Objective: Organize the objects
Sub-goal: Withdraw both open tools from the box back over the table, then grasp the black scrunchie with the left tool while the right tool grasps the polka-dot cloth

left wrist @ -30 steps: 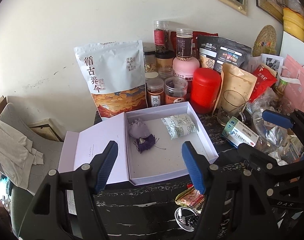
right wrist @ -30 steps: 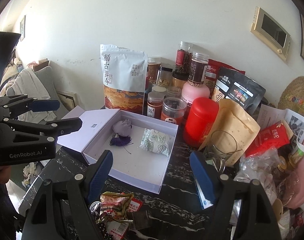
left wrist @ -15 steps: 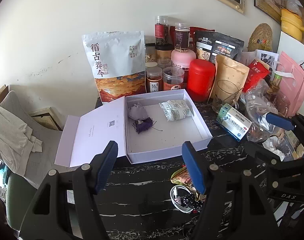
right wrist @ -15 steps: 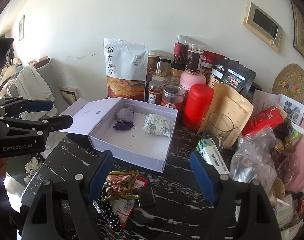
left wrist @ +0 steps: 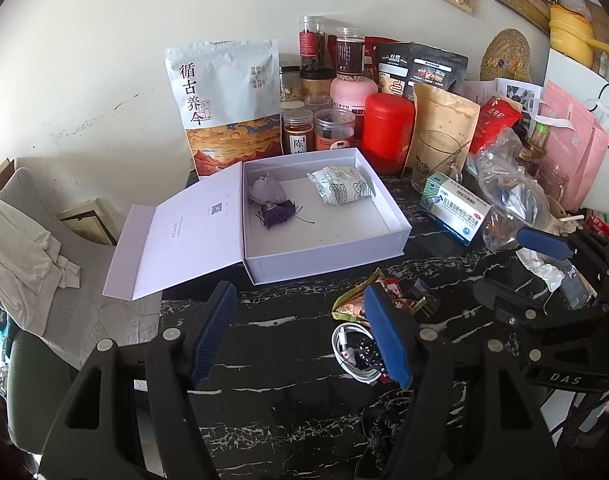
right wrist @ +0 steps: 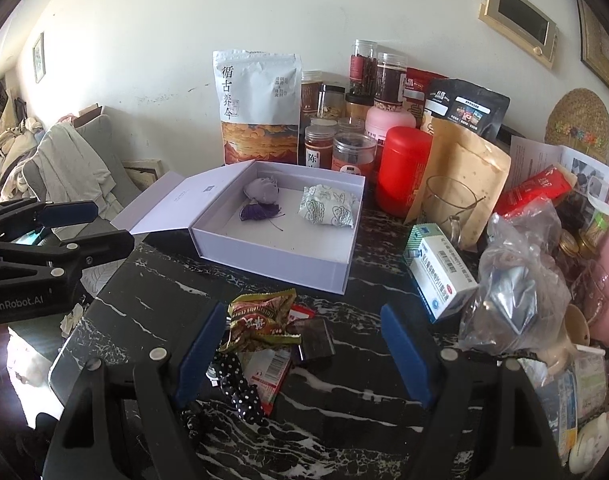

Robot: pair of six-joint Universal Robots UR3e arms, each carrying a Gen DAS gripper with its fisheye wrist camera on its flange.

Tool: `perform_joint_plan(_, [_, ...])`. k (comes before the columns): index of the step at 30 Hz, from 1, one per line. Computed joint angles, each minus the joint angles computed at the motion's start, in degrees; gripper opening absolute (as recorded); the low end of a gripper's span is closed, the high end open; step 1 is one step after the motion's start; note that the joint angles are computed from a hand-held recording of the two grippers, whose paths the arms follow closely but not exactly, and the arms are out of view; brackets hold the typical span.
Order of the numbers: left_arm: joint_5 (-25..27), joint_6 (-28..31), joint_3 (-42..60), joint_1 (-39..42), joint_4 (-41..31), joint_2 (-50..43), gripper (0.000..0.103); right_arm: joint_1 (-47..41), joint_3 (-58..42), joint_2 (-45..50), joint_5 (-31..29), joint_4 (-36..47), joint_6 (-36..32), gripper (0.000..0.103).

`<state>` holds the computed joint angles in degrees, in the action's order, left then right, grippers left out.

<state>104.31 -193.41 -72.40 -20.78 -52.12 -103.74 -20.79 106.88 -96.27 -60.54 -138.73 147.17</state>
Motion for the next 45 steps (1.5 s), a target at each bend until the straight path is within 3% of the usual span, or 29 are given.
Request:
perform_joint_plan(13, [-2.32, -2.4, -15.8, -0.62, 6.77, 6.48, 0.065, -2.94, 11.17, -5.85, 1.36, 0.23, -3.76, 0.08])
perform_joint_plan(29, [-3.97, -2.41, -24.18, -3.47, 13.36, 4.7, 0.065, -5.25, 18.54, -5.31, 5.16, 0.38, -10.6, 0.079])
perform_joint_plan(39, [-6.23, -2.67, -29.08, -4.58, 15.87, 3.56, 0.065, -3.44, 20.08, -0.43, 5.58, -1.59, -13.8, 0.049])
perform_joint_plan(45, [-9.1, -1.73, -32.28, -4.11, 18.76, 3.64, 0.065, 0.13, 19.68, 3.1, 4.32, -6.12, -13.94, 0.047])
